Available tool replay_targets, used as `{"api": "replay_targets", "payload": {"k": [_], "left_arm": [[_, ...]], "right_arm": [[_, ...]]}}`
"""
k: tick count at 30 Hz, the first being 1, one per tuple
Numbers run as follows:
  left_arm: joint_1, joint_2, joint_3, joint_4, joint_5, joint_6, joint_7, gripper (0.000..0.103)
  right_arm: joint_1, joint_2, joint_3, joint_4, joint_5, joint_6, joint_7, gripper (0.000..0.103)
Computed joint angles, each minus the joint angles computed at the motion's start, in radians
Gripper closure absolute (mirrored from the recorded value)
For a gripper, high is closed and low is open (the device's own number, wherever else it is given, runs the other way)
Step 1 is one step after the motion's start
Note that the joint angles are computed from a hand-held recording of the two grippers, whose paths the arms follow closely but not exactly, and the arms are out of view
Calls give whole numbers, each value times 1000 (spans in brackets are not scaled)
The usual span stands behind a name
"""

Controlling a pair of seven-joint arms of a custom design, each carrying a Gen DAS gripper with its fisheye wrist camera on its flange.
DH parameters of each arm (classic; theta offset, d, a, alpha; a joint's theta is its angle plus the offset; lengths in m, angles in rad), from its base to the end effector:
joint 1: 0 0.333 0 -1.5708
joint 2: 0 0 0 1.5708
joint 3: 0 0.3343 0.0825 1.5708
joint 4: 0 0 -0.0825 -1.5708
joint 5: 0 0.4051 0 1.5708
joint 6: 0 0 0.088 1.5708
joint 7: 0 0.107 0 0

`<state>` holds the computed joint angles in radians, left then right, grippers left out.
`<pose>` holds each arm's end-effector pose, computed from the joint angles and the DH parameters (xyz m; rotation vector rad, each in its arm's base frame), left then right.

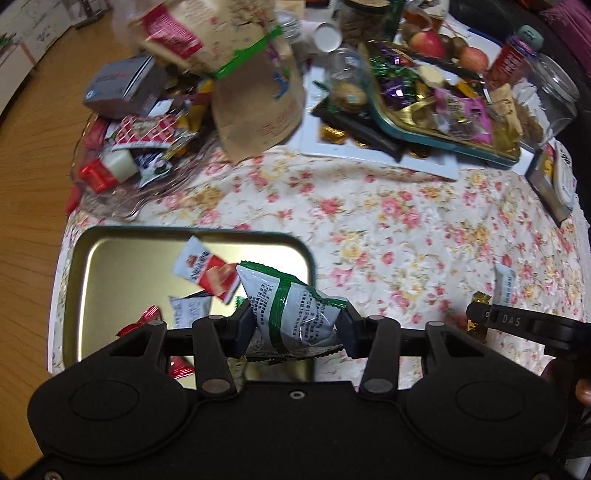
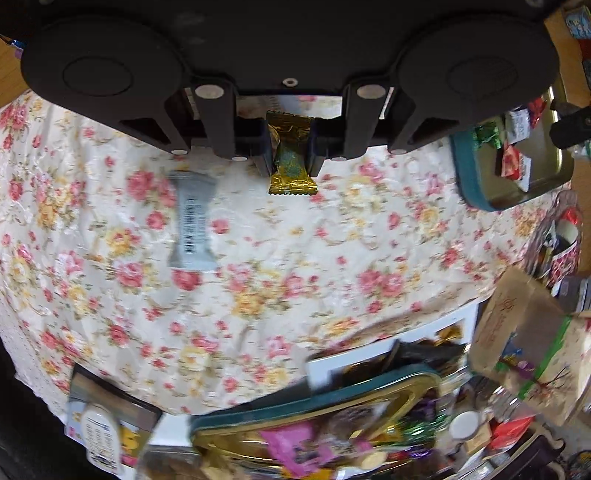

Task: Organize snacks
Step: 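Lift and carry the gold candy and green-and-white packet over the gold tray with both tools, then open the left tool over the gold tray while the right tool releases the gold candy there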

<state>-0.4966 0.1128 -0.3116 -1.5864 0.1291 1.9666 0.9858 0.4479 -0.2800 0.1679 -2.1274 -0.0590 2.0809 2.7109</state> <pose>0.4584 -0.4522 0.6094 -1.8406 2.3698 -0.3982 0.4142 0.2983 0.5602 -1.4775 2.4978 -0.1163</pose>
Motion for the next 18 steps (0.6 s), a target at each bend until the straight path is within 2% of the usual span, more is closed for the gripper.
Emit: {"api": "replay_targets", "payload": {"k": [4,11,18], "left_arm": [[30,-31,17,-43,-20,-4,13,50],[95,-92,36,-133,-35,0,-43,50],[147,-140,38,-181,17,42,-109,49]], "right_arm": [[19,69,14,75,7,34,-21,82],[59,184,38,208,-12,86,-56,82],[93,255,46,285,-7,108,-90,82]]}}
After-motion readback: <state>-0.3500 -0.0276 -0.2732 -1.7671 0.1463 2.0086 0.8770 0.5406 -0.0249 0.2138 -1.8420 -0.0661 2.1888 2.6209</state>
